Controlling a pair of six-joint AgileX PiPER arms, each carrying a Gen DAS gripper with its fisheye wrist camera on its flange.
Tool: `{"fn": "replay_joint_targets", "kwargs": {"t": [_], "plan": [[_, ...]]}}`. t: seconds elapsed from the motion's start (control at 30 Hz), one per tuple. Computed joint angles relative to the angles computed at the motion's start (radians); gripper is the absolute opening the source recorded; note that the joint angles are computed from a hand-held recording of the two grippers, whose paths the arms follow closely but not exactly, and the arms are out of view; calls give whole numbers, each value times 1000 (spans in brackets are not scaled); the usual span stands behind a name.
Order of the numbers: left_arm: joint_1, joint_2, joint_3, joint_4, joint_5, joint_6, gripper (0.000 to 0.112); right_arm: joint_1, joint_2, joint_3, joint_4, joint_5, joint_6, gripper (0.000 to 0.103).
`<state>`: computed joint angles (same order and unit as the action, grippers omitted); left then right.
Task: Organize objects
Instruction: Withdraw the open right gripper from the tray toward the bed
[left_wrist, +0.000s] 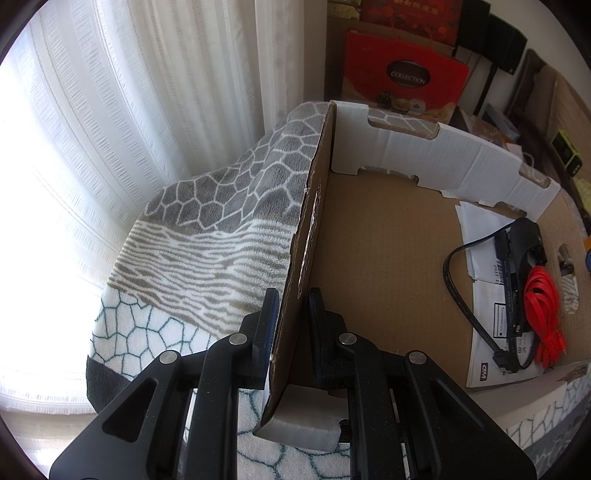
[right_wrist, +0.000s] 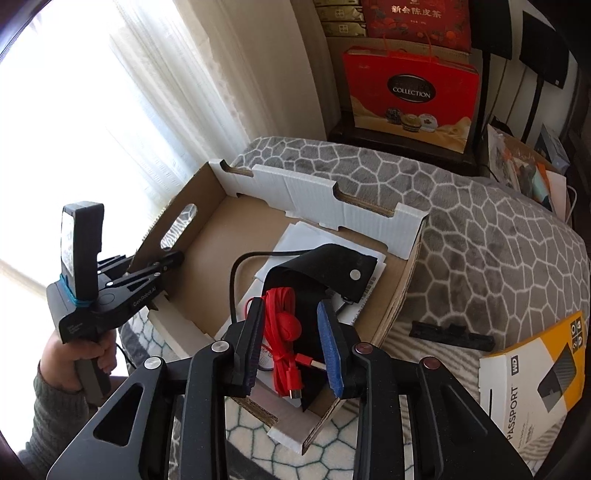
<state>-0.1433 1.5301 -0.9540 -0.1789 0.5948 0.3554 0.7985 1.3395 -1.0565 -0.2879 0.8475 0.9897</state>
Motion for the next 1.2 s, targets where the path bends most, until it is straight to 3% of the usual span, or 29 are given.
{"fn": "replay_joint_targets", "kwargs": {"t": [0.17,0.47,0.63,1.2], "plan": [[1,2,-2,0,1,1,13,-16,-72,-2,-49,102,28,33],[1,1,-2,-1,1,1,13,-137,-154,76,-52,179,-10,33],[2,2,-3,-1,2,2,13,-222,-140,142,-4,140,-79,34],[2,2,-3,-2,2,3,13,-287,34,162,25,87,-98,34]]}}
